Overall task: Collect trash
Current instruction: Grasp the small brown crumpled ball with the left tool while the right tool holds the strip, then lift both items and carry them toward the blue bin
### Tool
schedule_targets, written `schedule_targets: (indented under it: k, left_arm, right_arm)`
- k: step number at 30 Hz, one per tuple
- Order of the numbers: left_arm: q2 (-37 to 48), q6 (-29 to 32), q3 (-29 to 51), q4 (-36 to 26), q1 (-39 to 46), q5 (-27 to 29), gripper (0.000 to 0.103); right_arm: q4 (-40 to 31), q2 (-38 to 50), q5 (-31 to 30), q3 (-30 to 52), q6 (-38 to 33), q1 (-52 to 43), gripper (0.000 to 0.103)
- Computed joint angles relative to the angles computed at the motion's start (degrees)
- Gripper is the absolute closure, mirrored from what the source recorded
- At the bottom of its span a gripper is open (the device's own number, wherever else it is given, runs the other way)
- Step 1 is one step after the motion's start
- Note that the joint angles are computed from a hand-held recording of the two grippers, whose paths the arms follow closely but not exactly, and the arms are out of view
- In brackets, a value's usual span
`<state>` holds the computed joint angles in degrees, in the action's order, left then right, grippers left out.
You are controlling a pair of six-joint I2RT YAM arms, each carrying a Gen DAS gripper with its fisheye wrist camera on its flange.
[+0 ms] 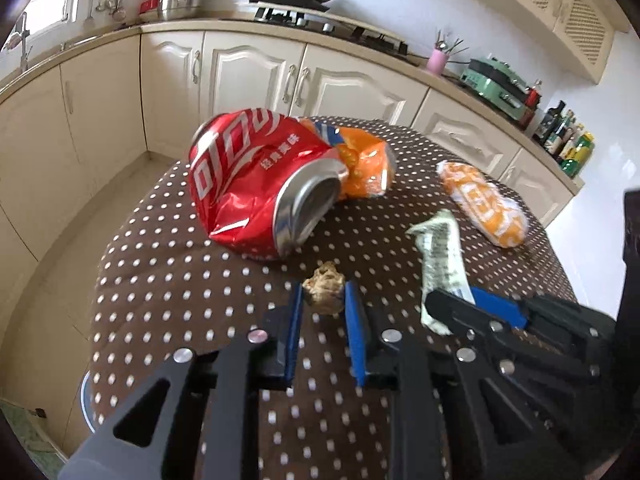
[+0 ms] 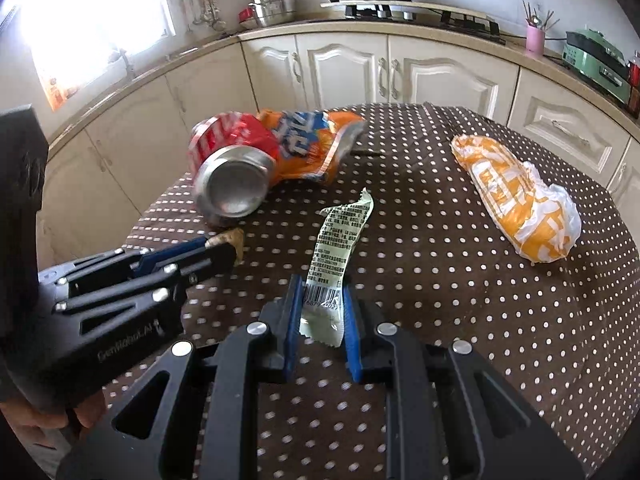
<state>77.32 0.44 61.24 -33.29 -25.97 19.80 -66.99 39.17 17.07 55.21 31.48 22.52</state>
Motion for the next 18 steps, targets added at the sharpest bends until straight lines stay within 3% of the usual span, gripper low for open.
schedule_targets:
  k: [6,9,10,11,13,17,18]
  left_arm:
    - [-9.3,4.2,-3.1,-4.5,8.1,5.5,0.083]
    - [-10.3,7.3,-3.1,-7.9,13.2,8.1,0.083]
    - [-10.8,8.2,-3.3,-8.5,14.7,9.1,0.083]
    - [-11.1,8.7,-3.4,-8.8,15.6,9.5,0.083]
    - [-11.1,9.7,-3.4,-9.1,17.0,10.7,0.083]
    - [-9.5,9.5,-3.1,-8.6,18.2,10.8,0.083]
    - [-9.4,9.5,-3.0,-8.5,18.3,10.7,0.083]
  right_arm:
    - [-7.1,7.9,15.1,6.9,17.5,24.2,0.088]
    - [-4.9,8.8,15.4,5.9,19.3,25.2,0.088]
    - [-4.8,9.5,16.4,5.7,19.6,25.4,0.078]
    - [-6.0,11.6,19.0,5.9,20.8,26.1,0.058]
    - [-7.1,14.0,21.8,5.6,21.8,24.9,0.048]
    - [-2.5,14.3,12.9,2.5,15.3,14.6,0.048]
    - [-0.8,13.8,10.6,1.3,13.1,12.2,0.056]
